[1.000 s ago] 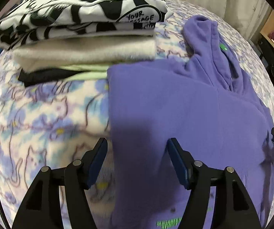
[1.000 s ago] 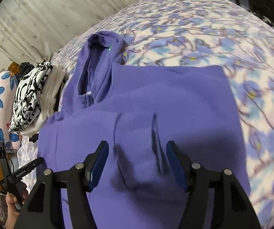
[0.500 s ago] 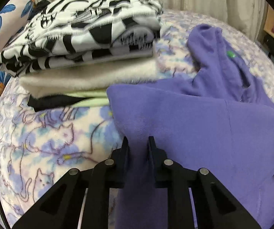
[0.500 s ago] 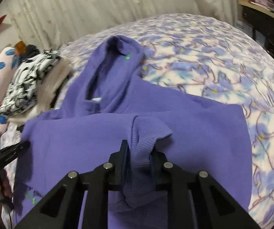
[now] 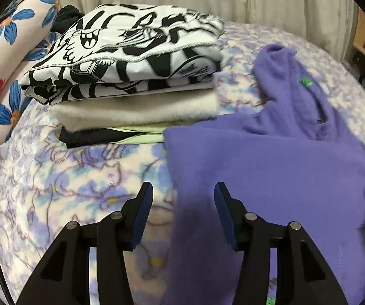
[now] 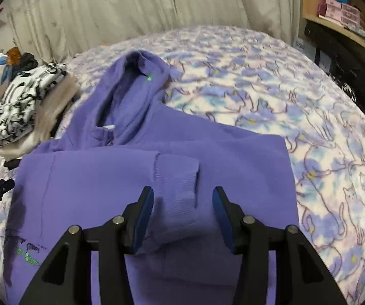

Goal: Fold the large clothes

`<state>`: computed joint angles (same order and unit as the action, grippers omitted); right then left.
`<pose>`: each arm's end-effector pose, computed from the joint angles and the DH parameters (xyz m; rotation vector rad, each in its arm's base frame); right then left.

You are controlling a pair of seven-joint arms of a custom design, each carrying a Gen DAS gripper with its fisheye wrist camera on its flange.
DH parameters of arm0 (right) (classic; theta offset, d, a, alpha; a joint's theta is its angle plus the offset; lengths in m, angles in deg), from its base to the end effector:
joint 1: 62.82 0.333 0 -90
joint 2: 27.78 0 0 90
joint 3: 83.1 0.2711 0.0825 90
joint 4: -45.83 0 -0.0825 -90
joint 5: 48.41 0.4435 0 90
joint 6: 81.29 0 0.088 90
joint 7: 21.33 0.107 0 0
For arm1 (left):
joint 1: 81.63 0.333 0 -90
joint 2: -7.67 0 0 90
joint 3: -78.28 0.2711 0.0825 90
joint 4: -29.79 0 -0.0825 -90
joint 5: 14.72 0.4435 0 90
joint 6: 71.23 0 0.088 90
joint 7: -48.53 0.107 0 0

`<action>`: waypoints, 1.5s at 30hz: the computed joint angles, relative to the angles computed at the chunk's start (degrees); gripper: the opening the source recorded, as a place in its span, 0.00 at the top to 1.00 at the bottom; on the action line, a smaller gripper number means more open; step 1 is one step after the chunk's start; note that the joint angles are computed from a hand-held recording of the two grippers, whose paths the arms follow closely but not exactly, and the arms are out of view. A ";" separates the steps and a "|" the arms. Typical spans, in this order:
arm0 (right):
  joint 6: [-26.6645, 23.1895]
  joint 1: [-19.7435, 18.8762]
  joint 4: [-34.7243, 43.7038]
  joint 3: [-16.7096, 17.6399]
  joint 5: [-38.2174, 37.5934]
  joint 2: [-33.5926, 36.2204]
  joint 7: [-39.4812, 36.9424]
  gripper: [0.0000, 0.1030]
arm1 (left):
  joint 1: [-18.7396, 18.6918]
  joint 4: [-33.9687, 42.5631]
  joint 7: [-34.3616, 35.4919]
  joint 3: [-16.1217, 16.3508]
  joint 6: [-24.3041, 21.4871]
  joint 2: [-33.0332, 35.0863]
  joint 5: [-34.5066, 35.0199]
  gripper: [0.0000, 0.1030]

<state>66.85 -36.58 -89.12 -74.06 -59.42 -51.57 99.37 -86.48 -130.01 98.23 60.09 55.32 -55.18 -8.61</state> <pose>0.4410 0.3201 0.4953 -1.9731 1.5841 -0.4501 0.3594 -0.1299 0.4954 -2.1306 1.4815 -0.4632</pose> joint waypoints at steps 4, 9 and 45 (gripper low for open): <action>1.07 2.77 0.78 -0.40 2.95 0.51 -2.91 0.53 | -3.30 1.24 -0.28 -0.77 2.07 0.06 -2.17 0.53; 4.09 6.02 5.23 -0.38 8.00 5.95 -7.48 0.53 | -3.96 4.47 -3.24 -2.52 9.38 6.05 -3.59 0.53; -4.08 0.73 -2.42 -1.64 2.10 -1.85 -3.02 0.83 | -4.76 0.59 -7.96 -1.88 5.49 6.23 4.74 0.52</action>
